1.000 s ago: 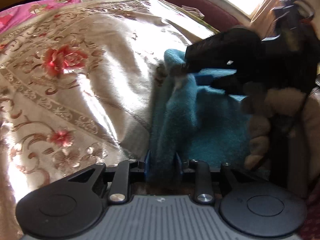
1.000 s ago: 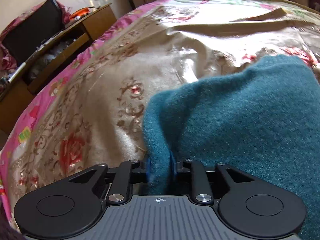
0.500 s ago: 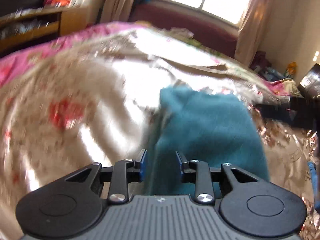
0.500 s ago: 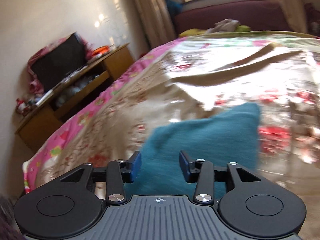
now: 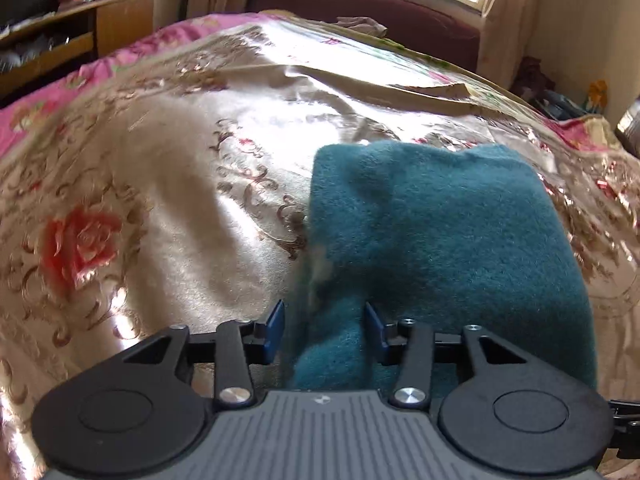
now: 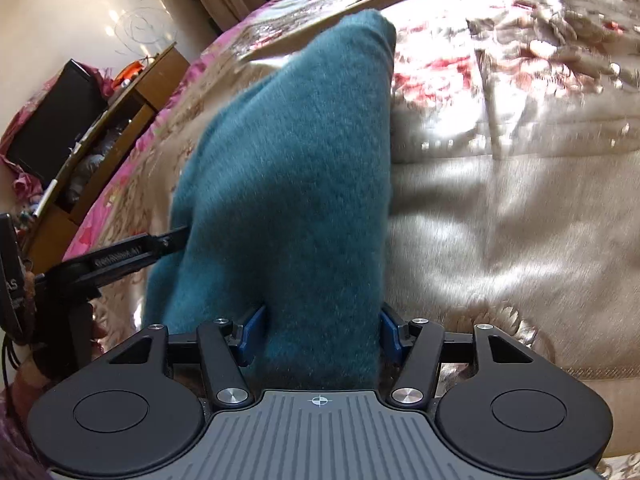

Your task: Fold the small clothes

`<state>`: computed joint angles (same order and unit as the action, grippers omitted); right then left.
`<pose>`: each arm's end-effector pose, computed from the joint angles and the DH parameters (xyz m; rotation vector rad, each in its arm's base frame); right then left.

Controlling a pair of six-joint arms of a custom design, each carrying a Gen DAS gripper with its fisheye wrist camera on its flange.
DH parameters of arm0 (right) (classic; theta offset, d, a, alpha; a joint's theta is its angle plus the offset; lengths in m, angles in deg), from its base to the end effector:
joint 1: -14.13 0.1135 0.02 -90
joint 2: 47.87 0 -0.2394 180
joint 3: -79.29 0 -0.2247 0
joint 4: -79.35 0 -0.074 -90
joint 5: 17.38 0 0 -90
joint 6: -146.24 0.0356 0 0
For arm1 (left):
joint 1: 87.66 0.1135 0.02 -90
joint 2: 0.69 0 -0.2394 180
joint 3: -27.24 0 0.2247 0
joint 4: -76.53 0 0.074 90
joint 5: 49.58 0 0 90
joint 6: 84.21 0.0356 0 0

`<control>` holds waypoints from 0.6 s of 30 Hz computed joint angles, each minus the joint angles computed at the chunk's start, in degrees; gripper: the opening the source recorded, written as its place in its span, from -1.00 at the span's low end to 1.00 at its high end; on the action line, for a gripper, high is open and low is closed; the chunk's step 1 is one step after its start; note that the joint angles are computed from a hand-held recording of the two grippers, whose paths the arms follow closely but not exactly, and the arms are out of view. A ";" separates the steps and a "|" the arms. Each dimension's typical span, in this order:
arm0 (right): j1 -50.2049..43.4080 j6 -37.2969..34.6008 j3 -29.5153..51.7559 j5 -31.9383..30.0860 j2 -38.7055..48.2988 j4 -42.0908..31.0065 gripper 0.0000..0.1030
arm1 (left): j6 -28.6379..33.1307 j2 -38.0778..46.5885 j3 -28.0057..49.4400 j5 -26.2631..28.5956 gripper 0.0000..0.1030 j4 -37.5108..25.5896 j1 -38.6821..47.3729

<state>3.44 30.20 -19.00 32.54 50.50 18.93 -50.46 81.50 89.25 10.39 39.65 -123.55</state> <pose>0.2919 -0.0318 0.1873 -0.4535 2.5612 0.8070 0.2173 -0.1353 0.1852 -0.6058 2.3069 -0.0638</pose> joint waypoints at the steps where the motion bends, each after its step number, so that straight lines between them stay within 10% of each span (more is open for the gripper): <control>1: -0.62 -0.64 1.36 -0.63 0.30 -1.65 0.13 | 0.37 -0.50 0.28 0.25 -0.07 0.16 0.44; 18: 6.12 15.02 15.96 -0.78 12.93 7.70 0.60 | 10.80 5.07 3.35 2.09 -0.01 8.99 7.33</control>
<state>9.57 45.22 -3.04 31.77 63.43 26.63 -39.66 86.57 92.60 12.48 48.65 -116.22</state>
